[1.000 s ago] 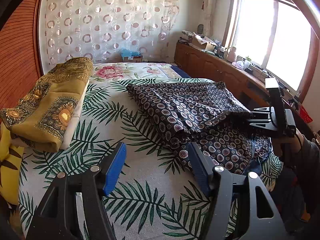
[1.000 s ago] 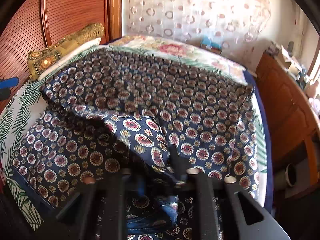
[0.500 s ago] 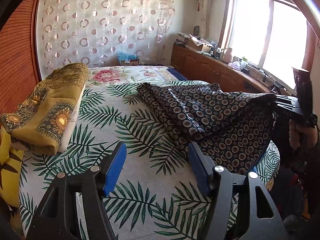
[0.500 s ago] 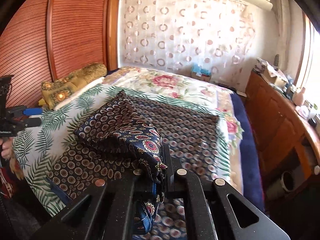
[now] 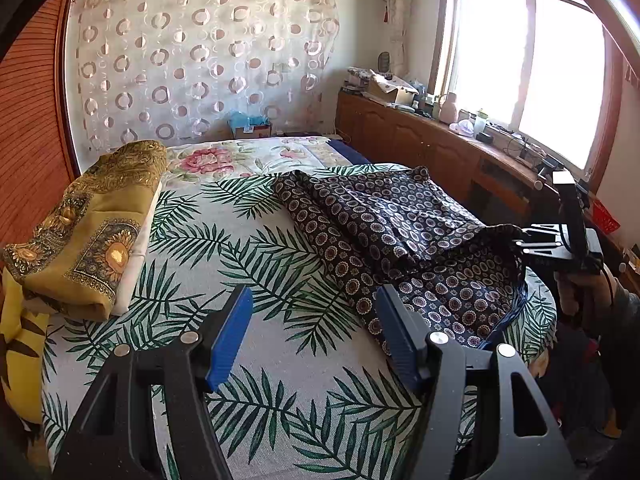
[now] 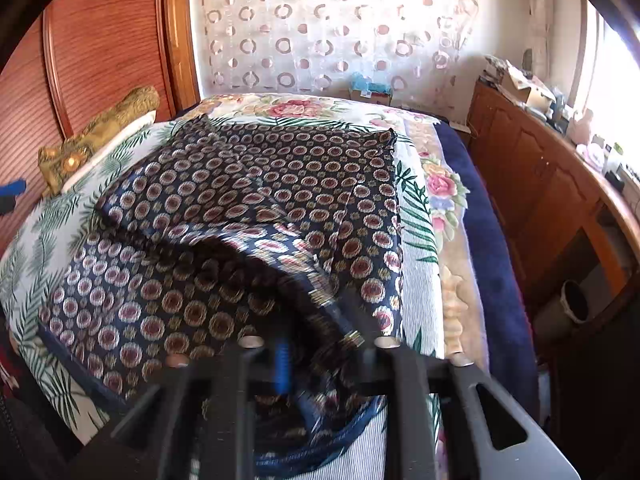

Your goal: Fold small clothes

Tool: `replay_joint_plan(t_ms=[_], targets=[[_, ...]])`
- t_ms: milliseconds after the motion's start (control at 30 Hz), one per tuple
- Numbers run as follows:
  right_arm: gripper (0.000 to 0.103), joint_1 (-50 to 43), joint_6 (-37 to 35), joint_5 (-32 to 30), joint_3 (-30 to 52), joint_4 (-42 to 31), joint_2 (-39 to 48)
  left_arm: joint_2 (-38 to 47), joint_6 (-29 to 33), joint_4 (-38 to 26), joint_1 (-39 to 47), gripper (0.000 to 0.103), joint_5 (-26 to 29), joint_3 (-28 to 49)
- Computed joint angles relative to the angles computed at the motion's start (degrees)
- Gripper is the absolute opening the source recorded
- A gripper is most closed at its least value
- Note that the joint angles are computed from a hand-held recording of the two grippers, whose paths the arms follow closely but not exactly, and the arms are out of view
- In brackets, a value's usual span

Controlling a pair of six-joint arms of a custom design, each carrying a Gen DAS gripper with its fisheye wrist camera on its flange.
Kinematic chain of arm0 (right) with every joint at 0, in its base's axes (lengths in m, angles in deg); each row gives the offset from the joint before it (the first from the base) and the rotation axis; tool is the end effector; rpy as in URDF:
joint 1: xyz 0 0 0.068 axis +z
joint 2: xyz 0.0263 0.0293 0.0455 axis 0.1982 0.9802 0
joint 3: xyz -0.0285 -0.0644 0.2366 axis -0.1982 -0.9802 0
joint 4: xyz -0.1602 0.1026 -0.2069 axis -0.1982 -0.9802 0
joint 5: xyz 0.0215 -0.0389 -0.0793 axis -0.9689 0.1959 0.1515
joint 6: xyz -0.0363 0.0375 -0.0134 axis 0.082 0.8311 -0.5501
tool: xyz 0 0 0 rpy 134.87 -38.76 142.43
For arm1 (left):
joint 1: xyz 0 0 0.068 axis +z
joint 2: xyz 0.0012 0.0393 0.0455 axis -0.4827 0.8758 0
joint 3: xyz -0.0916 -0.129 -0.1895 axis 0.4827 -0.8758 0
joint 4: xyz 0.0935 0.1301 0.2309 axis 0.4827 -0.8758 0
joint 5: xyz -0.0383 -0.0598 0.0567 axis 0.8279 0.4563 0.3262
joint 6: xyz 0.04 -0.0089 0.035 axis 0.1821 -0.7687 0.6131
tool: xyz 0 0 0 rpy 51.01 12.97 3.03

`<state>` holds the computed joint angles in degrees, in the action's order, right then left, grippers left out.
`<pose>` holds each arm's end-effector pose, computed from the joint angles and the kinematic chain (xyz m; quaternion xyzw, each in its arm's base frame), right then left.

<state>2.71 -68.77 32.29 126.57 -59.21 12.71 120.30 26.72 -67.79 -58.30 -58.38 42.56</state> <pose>0.3924 -0.0455 0.1950 -0.2507 0.8689 0.0508 0.4237 0.2399 -0.1292 0.1749 0.0840 0.8870 -0.1030 0.4422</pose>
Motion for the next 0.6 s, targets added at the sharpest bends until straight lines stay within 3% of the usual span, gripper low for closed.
replay_joint_plan(t_ms=[100, 367, 600], targets=[[0.051, -1.1, -1.2, -0.6, -3.8, 0.0, -4.4, 0.1, 0.1, 0.0, 0.1, 0.065, 0.0, 0.1], [0.061, -4.1, -3.4, -7.0, -8.7, -1.1, -12.9, 0.6, -0.7, 0.6, -0.5, 0.066, -0.7, 0.1], [0.063, 5.0, -1.0, -7.6, -5.9, -1.0, -9.9, 2.6, -0.3, 1.3, 0.2, 0.066, 0.0, 0.7]])
